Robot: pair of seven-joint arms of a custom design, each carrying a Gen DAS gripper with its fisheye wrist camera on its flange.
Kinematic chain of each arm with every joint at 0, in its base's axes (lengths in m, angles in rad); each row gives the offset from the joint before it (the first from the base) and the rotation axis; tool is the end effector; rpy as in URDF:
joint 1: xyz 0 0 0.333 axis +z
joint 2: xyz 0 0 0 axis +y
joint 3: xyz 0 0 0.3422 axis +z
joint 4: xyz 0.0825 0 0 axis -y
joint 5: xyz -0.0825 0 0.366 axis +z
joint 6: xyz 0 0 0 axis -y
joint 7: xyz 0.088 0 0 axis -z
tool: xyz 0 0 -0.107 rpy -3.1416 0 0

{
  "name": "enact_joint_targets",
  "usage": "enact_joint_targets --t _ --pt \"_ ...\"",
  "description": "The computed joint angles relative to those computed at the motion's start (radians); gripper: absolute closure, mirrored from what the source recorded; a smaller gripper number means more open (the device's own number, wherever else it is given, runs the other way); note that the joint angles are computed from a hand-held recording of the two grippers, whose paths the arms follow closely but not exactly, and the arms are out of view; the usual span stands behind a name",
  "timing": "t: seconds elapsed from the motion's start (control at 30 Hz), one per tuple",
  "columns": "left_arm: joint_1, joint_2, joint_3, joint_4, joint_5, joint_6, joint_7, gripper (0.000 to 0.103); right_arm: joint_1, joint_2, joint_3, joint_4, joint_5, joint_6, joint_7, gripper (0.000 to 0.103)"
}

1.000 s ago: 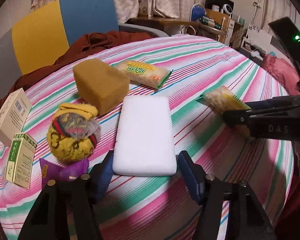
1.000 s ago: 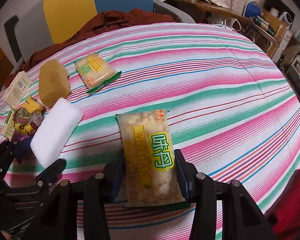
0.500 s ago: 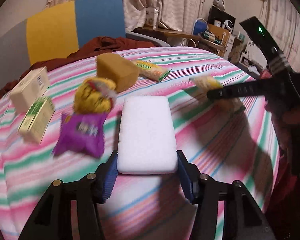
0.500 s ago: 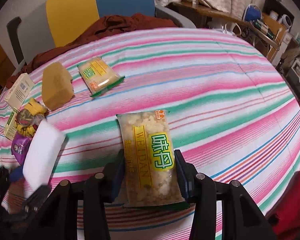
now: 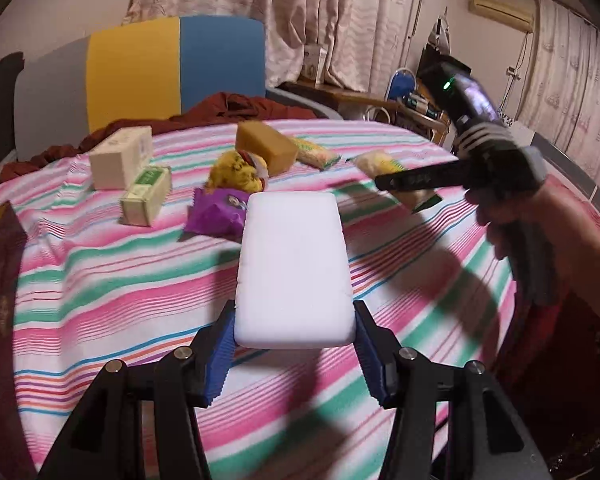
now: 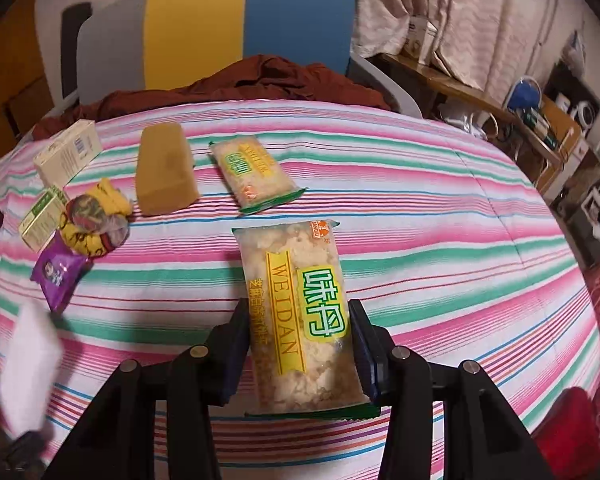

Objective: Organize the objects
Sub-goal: 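Carry the white block and WEIDAN bag into the gold tray and release both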

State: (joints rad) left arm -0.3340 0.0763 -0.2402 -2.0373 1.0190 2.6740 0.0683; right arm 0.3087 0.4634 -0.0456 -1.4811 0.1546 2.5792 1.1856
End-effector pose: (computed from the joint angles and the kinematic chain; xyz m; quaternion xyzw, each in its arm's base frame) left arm 0.4815 -0.3383 0.4950 -0.6867 0.6024 -0.3189 0.2528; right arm 0.7054 0.1946 0.5116 -0.8293 0.4610 -0.1999 0.2444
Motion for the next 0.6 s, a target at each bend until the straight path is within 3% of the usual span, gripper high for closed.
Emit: enact_joint_targets --t 0.6 --pt "0.058 -0.282 -0.059 -0.217 0.046 -0.032 -0.163 0.047 0.067 -0.04 -0.041 -0.102 -0.11 0.129 -0.002 0.056"
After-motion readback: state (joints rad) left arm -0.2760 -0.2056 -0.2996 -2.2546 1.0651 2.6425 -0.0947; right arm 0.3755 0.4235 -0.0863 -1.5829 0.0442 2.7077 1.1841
